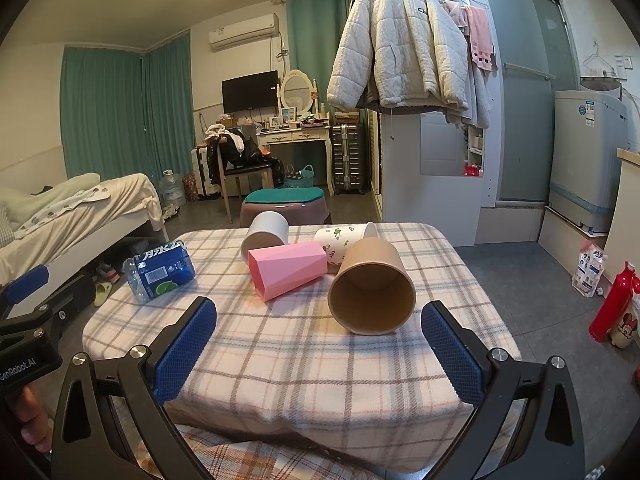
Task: Flip cup upside down
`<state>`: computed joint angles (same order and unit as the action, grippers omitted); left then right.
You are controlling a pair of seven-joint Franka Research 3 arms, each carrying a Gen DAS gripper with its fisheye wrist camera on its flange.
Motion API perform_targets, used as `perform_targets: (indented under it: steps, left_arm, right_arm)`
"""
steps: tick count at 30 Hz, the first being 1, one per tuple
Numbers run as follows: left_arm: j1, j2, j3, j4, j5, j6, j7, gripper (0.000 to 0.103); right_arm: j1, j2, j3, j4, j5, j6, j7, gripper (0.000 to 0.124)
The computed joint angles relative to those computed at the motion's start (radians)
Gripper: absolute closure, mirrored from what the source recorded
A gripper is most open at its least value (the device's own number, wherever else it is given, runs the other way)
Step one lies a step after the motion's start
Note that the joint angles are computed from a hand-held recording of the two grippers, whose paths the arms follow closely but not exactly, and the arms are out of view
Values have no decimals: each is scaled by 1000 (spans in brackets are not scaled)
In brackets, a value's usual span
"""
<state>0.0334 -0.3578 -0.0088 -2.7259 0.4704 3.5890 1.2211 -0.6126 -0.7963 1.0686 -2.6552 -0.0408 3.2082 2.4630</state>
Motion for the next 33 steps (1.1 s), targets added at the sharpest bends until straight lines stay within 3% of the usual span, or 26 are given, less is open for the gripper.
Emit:
perform_targets:
  steps: [26, 28, 33]
  left_arm:
    - [2, 0, 2, 2, 8, -1, -8, 0]
    - [-9, -19, 30, -14, 34, -2, -18, 0]
    - [-7, -17, 28, -11, 39, -3, -21, 0]
  right_arm:
    - [2, -1, 7, -3, 1, 0, 8, 21]
    - [11, -4, 2, -6, 2, -2, 11, 21]
    - [8, -6, 4, -5, -4, -3, 13, 21]
